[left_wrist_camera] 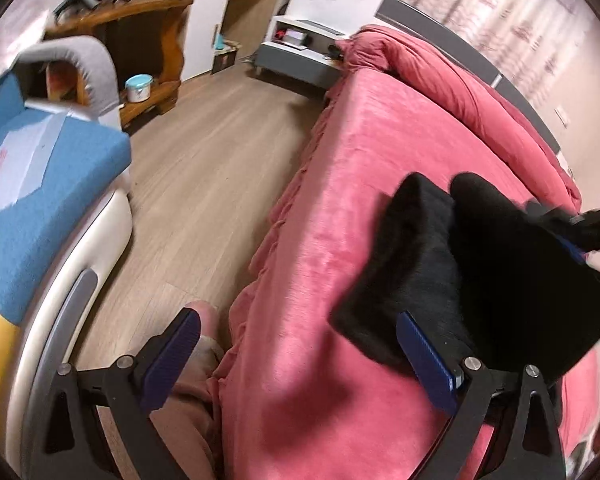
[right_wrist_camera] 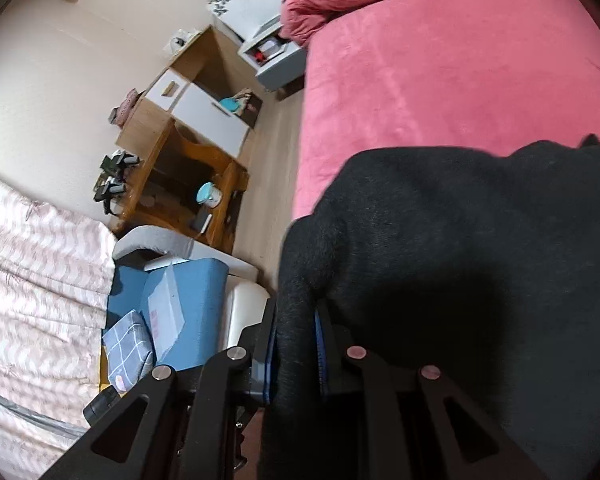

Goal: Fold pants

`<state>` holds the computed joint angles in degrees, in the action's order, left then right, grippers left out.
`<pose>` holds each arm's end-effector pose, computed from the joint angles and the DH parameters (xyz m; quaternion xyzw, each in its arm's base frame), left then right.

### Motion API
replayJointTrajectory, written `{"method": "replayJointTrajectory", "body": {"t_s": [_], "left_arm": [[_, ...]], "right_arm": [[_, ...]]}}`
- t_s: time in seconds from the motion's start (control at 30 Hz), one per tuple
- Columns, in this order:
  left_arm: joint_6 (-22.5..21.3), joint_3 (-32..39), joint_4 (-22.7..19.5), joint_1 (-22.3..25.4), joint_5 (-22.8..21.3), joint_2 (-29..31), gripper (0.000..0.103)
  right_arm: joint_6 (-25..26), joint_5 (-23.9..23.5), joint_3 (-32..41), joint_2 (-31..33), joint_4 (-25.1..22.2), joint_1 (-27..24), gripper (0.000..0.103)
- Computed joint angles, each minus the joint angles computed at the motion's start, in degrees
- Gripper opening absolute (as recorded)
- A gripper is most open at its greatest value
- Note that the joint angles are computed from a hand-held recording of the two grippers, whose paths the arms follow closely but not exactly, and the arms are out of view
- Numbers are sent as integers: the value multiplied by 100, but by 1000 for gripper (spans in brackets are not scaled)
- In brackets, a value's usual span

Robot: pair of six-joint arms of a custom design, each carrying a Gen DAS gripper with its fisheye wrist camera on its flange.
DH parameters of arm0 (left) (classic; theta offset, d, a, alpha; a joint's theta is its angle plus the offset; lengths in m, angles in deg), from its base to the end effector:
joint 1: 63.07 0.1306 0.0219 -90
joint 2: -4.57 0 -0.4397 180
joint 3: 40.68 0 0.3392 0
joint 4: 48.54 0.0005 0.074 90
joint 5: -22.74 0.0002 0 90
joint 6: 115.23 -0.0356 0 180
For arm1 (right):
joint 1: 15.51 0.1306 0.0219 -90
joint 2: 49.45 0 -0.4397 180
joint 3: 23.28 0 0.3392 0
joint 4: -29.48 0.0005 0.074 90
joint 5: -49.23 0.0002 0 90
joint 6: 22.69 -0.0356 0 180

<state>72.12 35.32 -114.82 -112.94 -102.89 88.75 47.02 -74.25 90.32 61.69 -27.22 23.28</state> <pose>0.2349 -0.2473 0.4205 -0.4176 0.8468 -0.0379 0.3271 0.4399 0.3781 0.4710 -0.2338 0.8853 0.3834 0.1206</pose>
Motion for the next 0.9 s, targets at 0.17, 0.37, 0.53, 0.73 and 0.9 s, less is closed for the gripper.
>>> {"method": "replayJointTrajectory", "body": {"t_s": [0.17, 0.37, 0.53, 0.73, 0.9], "left_arm": [[-18, -257, 323, 120, 212, -85, 99], [-140, -163, 412, -3, -376, -283, 99], [-1371, -13, 1523, -45, -467, -429, 96], [-3089, 845, 1606, 230, 273, 119, 77], [-3627, 1480, 1113, 621, 844, 613, 77]], "right_arm": [[638, 66, 747, -32, -27, 289, 1], [270, -166, 28, -392, 369, 78, 18], [540, 941, -1183, -1039, 473, -546, 33], [967, 1825, -2232, -1718, 743, -1420, 40], [1032, 1815, -2786, -1988, 959, -1981, 51]]}}
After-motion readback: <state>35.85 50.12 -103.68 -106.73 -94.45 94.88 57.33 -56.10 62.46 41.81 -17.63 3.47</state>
